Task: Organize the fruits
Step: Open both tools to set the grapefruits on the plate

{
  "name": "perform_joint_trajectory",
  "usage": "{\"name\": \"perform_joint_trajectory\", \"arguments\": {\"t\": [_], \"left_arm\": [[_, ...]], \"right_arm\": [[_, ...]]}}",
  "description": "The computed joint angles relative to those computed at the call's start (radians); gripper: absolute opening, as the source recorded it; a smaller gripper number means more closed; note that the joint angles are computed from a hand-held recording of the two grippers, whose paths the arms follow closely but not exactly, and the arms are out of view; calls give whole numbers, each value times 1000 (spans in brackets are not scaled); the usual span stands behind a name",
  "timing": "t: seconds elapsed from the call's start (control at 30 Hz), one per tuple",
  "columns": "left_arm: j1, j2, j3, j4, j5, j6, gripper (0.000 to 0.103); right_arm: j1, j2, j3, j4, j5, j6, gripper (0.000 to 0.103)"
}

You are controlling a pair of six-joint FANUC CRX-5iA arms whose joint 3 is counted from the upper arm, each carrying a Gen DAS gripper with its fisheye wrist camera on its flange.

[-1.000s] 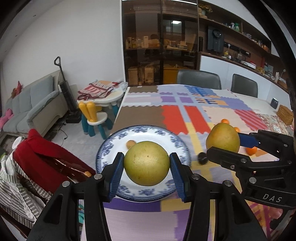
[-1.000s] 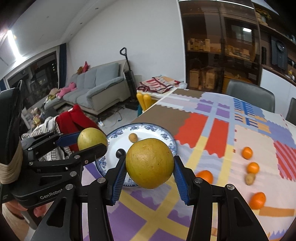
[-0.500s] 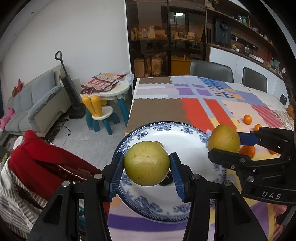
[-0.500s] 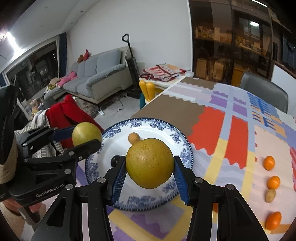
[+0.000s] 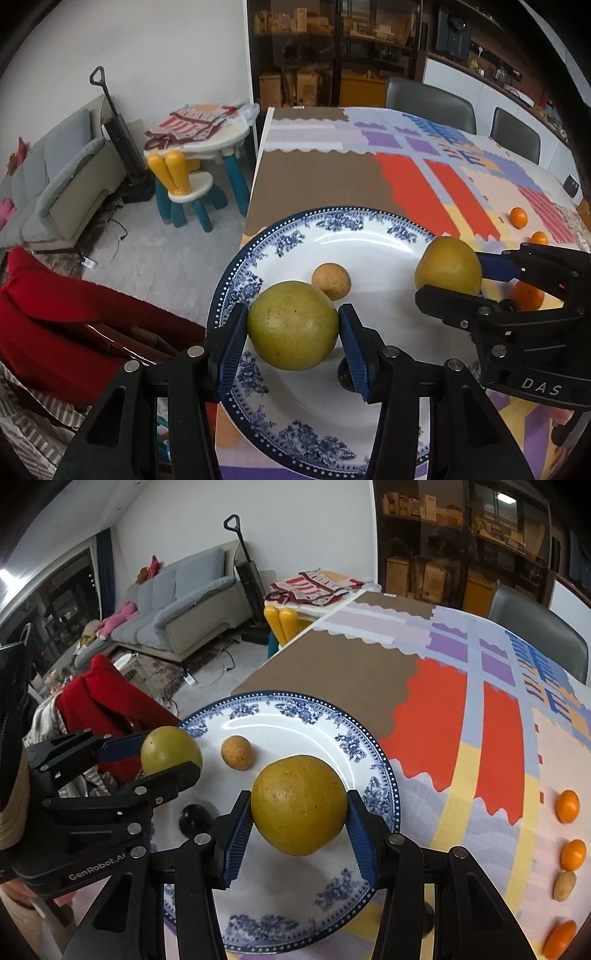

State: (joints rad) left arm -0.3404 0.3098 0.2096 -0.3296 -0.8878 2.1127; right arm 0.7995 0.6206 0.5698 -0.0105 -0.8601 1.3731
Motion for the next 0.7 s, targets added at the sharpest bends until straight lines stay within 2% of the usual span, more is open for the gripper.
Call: {"name": "perform_joint_trajectory", "arguments": {"t": [0.43,0.5,0.7], "left_arm": [[6,20,15,26,-21,-26,51],[-7,9,19,-13,-29,6,61],[-47,-27,34,-89,-60,70,61]], "right_arm": [[-8,43,65,-26,-66,1,51],[-4,34,50,-11,-56,-15,51],[3,-40,-46,15,35,-28,54]]}}
